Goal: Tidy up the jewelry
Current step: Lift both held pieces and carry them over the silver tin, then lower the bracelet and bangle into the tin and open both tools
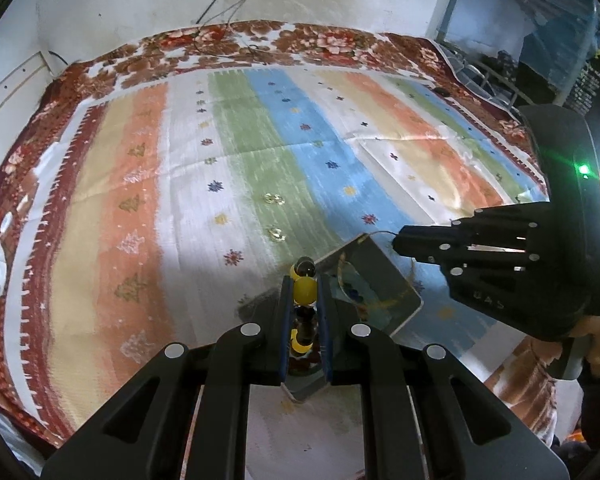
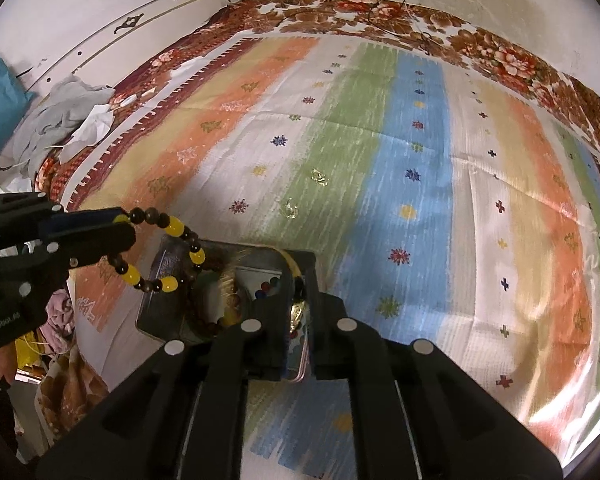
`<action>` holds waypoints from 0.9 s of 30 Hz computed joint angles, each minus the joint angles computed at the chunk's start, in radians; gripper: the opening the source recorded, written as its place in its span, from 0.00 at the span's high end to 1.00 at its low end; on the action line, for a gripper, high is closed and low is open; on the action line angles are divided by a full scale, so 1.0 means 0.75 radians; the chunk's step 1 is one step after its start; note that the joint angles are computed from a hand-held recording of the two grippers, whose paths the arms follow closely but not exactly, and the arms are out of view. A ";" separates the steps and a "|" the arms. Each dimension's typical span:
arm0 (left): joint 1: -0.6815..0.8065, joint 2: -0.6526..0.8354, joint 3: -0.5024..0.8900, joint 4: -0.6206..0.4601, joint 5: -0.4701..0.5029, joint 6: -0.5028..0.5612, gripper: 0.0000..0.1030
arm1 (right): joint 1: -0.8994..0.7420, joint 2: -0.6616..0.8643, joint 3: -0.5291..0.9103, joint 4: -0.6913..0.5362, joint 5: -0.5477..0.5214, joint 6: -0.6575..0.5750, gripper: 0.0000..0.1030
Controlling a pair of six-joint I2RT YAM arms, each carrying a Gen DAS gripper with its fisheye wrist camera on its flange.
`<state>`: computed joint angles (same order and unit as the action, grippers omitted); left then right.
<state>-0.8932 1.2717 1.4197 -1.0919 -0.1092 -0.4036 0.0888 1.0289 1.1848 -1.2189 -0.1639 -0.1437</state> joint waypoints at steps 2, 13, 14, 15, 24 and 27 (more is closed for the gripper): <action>-0.011 0.007 0.002 -0.001 0.002 0.000 0.89 | -0.004 -0.005 0.001 -0.007 -0.005 -0.005 0.91; -0.025 0.017 -0.014 0.004 0.007 0.003 0.79 | 0.056 -0.009 -0.006 -0.024 -0.007 0.001 0.88; -0.027 0.014 -0.020 0.006 0.010 0.005 0.74 | 0.067 -0.009 -0.007 -0.021 -0.001 0.008 0.81; -0.030 0.011 -0.023 0.009 0.003 0.007 0.71 | 0.076 -0.013 -0.007 -0.020 0.005 0.014 0.77; -0.015 0.016 -0.030 0.003 -0.026 0.007 0.70 | 0.053 -0.011 0.004 -0.016 0.013 0.004 0.72; -0.006 0.021 -0.031 0.005 -0.027 0.017 0.70 | 0.029 -0.004 0.009 -0.014 0.011 -0.016 0.72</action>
